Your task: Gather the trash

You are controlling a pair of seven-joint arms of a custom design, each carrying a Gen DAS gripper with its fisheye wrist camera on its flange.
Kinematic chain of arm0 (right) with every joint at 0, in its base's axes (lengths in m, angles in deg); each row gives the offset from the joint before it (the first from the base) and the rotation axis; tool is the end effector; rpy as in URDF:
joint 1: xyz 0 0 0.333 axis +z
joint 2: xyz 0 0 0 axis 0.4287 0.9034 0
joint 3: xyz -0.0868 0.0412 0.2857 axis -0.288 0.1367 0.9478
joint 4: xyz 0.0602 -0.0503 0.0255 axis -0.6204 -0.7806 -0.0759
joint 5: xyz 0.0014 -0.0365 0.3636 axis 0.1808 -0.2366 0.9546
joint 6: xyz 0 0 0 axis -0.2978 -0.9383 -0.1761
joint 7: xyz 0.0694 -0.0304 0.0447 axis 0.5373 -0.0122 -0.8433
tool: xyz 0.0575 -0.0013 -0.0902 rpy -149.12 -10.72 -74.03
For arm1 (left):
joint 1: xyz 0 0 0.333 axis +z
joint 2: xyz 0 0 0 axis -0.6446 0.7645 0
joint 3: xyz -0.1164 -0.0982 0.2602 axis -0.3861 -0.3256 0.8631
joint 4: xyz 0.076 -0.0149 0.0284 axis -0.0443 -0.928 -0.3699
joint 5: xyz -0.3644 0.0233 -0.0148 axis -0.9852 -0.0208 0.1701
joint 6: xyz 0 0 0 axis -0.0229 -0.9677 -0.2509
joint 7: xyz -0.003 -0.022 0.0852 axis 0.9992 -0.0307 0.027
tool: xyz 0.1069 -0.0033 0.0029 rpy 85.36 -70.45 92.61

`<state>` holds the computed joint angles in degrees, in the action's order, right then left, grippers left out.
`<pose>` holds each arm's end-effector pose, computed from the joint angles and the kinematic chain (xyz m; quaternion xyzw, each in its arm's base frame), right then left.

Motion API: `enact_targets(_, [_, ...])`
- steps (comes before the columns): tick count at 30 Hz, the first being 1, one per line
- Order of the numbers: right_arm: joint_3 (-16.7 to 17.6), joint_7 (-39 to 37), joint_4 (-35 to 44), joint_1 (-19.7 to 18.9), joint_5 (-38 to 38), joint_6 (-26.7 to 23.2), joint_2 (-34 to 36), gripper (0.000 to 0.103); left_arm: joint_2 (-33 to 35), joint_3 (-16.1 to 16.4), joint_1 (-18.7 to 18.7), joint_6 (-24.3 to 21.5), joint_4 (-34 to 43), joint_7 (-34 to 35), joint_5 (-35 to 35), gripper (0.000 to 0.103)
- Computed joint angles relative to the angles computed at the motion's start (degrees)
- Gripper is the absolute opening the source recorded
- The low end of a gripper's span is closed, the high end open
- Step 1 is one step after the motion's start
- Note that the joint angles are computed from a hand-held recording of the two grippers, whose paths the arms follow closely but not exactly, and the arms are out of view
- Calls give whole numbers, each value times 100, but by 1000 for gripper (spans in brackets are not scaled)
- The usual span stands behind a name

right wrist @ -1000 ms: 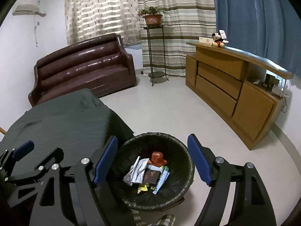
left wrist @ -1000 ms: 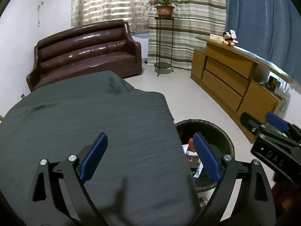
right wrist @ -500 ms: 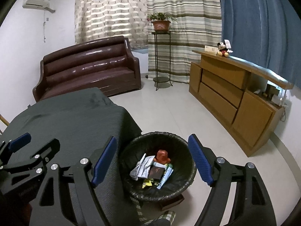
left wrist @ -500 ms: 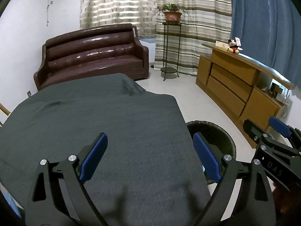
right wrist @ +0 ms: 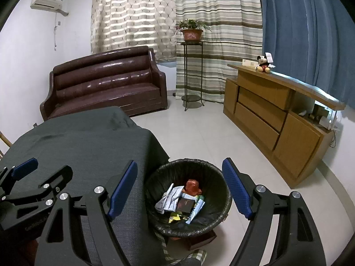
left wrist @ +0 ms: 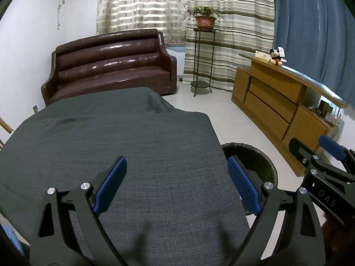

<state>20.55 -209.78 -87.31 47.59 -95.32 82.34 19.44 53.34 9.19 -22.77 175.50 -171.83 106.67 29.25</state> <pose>0.4859 0.2345 0.4274 -0.4025 0.7728 -0.4309 0.2348 0.5729 -0.2315 0.4197 -0.4260 0.7744 -0.4139 0.2181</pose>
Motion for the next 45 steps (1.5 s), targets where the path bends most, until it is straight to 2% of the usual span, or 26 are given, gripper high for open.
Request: enact_targets(45, [3,-5,-28,-12,20,17,-23,76,10,-94,74,-47,7,110,-97,90])
